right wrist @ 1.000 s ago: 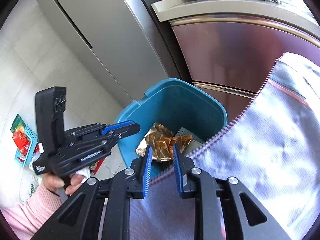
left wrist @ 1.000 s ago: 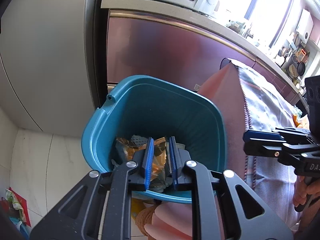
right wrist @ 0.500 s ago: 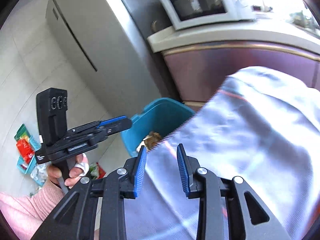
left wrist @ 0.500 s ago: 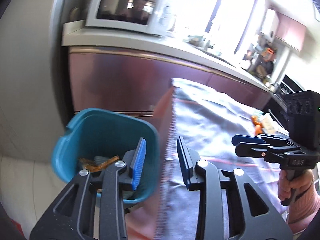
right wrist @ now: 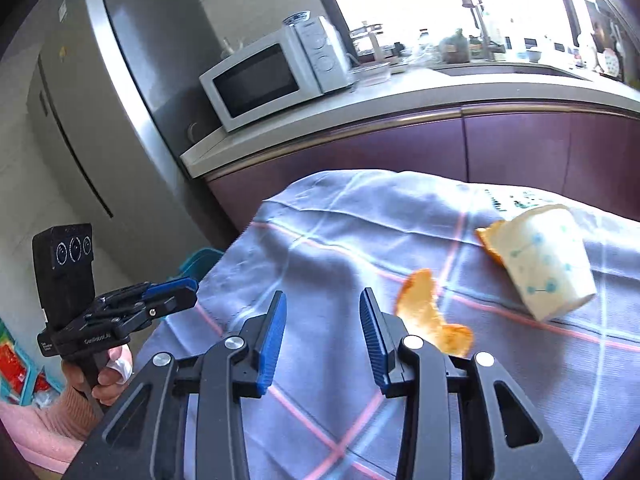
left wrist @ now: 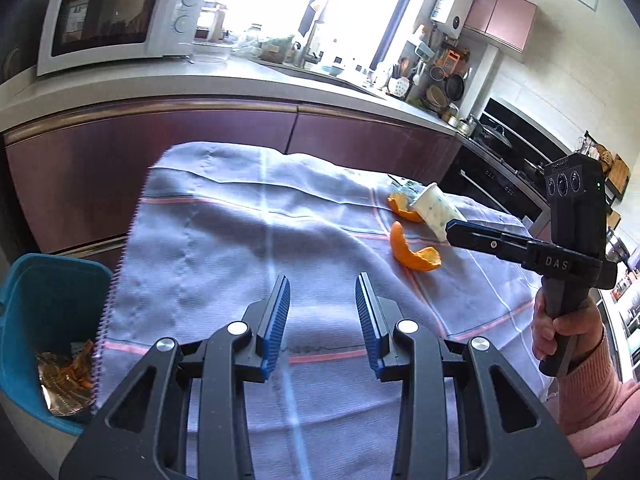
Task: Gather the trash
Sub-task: 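Grasp another blue-dotted paper cup with the right tool while the left tool grasps an orange peel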
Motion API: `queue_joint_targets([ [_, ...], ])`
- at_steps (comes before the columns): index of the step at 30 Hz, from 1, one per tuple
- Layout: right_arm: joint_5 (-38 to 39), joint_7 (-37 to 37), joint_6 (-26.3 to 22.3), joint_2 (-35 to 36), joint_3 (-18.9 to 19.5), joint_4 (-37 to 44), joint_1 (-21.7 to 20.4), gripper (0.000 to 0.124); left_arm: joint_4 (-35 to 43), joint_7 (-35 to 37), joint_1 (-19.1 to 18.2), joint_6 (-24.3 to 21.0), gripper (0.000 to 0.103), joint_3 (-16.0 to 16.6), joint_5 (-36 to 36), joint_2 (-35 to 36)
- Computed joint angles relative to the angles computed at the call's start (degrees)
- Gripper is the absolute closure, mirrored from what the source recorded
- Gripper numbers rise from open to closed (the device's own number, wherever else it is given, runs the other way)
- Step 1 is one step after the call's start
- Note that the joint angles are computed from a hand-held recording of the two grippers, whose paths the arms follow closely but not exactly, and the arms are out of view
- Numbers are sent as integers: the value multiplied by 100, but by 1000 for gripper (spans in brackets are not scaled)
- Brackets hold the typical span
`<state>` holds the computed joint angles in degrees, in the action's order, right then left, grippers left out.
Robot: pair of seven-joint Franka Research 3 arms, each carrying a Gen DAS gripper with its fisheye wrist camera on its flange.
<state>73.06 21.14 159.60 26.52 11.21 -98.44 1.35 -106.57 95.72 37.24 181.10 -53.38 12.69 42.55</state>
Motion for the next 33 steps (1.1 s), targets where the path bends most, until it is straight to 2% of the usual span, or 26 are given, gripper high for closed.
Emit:
queue_joint_targets([
  [3,53,10,368,39,-86,29,-34,82,329,89,-294,-265,70,7,-45,228],
  [8,48,23,742,150,-97,128,-243,71,1050,334,-1010,-753,69,294,-347,492],
  [10,-127,197,867,264,-140,235,-259,63,1372,418,-1305,-966,67,439,-458,588],
  [14,-646,720,1018,494,-189,430,-319,59,2041,620,-1781,-1424,63,639,-695,858],
  [18,-1302,1413,944,748,-284,663,-349,50,2639,704,-2285,-1781,63,982,-889,1021],
  [24,-2113,2098,704,1083,-214,1003,-501,49,3597,692,-3003,-2343,63,1544,-1186,1306],
  [33,-2673,2393,625,1251,26,1134,-697,50,4707,697,-3750,-3038,63,2261,-1670,1701],
])
